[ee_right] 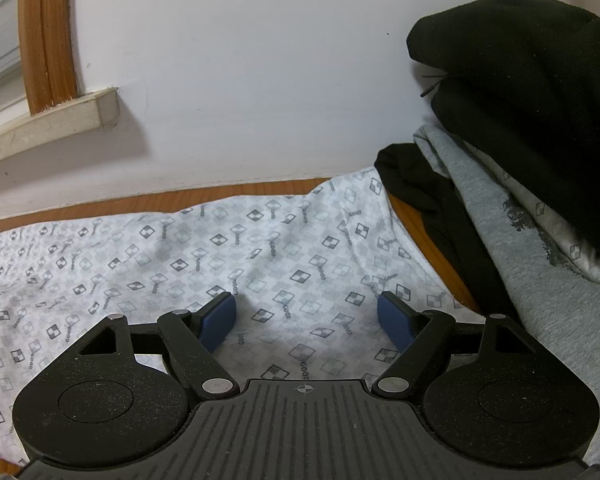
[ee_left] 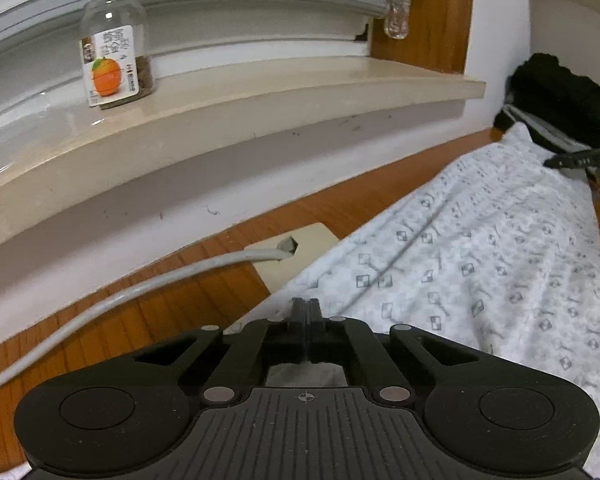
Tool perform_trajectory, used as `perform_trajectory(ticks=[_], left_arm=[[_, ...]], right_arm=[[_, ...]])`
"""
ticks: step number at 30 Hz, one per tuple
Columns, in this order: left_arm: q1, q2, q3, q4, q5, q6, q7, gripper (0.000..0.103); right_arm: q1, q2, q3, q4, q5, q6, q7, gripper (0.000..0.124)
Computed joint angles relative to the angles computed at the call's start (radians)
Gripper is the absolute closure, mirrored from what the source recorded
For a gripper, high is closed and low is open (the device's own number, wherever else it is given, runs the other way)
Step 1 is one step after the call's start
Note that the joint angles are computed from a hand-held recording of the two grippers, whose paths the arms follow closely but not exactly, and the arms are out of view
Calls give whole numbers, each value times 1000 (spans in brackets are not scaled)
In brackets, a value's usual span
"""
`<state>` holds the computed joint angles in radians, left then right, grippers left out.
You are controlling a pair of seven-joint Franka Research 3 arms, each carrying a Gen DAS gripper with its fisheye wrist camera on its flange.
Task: Fold clothes
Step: 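Pinch the shirt fabric with the left gripper and release it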
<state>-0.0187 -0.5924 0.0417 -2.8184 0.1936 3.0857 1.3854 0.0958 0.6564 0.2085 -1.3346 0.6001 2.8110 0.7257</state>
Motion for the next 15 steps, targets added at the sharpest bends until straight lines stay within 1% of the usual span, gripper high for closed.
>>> perform_trajectory(ticks=[1,2,3,5,6,9,10,11,14,15], left_arm=[[-19,-3,18,1,-1,-5,15,103],[-16,-7,11,1,-9,-6,28,103],[21,-12,-27,1,13,-3,4,103],[45,-21,-48,3,23,-3,-10,103],[46,-21,-46,9,25,-20,-12,103],[41,-17,-33,14,25,-50,-10,98],[39,-16,-28,15,23,-58,-8,92],[38,-15,-24,13,21,-61,-7,90],[40,-21,-13,-6,18,-31,-5,82],[42,-22,-11,-10,18,-23,-3,76]], right_arm=[[0,0,0,0,0,0,0,47],[0,0,0,1,-1,0,1,46],[0,1,0,1,-1,0,1,46],[0,1,1,1,-1,-1,1,46],[0,0,1,1,-1,-1,1,46],[-1,-2,2,-5,1,4,1,46],[-2,0,3,-3,1,4,-1,46],[-2,1,4,-2,2,3,-2,46],[-4,3,6,1,4,2,-5,46],[-4,2,6,-1,5,3,-5,45]])
